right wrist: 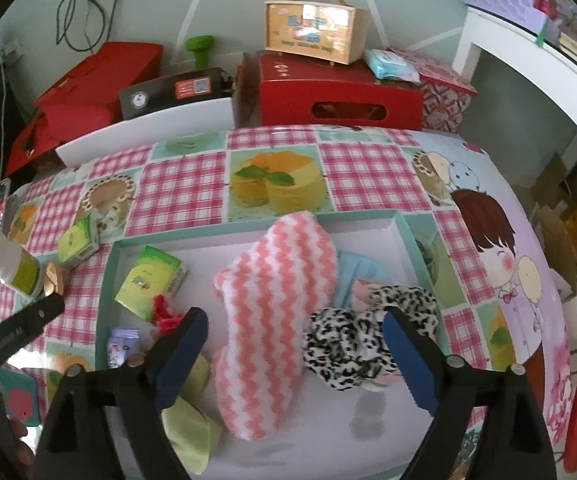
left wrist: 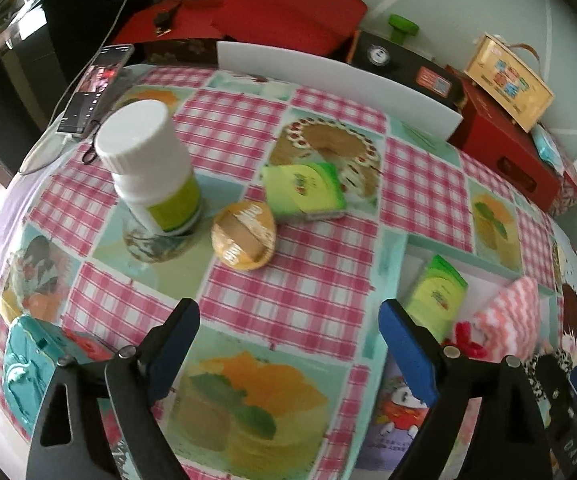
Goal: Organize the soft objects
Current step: 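Open the right tool to drop the leopard scrunchie in the tray while the left tool drops the wipes pack, then move both open tools back toward the green tissue pack and round orange pack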
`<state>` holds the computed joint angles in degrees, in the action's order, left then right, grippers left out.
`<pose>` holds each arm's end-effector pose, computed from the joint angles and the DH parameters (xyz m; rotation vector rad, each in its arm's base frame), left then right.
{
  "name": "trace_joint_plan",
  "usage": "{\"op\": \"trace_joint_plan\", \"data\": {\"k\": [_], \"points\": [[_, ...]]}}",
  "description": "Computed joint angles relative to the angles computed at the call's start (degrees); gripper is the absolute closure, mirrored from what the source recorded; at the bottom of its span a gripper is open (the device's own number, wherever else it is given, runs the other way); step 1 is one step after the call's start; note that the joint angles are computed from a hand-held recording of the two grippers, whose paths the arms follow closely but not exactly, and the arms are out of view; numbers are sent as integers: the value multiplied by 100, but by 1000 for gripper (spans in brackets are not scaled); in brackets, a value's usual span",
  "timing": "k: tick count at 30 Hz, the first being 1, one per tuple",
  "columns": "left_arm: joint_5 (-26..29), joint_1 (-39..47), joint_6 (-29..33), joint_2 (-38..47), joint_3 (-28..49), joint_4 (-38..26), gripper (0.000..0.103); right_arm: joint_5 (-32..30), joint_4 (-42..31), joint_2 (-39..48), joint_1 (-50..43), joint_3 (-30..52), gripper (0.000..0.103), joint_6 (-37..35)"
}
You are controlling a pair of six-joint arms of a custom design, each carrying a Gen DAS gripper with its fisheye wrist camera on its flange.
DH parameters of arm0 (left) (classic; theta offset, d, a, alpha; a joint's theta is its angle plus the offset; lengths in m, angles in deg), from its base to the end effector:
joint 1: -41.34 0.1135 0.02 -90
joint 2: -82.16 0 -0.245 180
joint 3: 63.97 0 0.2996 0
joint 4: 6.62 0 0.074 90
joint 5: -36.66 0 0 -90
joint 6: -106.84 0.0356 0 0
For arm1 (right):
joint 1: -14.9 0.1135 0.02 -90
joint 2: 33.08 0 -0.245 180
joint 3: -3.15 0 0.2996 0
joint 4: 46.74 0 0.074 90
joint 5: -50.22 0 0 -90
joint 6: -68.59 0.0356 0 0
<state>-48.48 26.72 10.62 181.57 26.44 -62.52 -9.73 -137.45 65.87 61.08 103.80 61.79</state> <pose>0.3886 -0.1045 0.2092 0.2246 2.7081 -0.2228 0.2617 0.2470 0.2596 0.8459 2.5072 -0.2830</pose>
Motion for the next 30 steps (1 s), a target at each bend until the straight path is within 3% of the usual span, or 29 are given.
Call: {"op": "trace_joint_plan", "data": {"k": [2,14,25,30], "points": [[18,60,-25,46,47,-10,9,10,-23,140,1,138,4,-77],[120,370,-146,167,122,268,3,26,5,729,6,691,0,-324],[298,455,-144,199,-72,1162,2,-14,1136,806,-96,641,0,-939],[684,504,-140,491,211,997,2,-94,1496,927,-198,696,0,-1175]]}}
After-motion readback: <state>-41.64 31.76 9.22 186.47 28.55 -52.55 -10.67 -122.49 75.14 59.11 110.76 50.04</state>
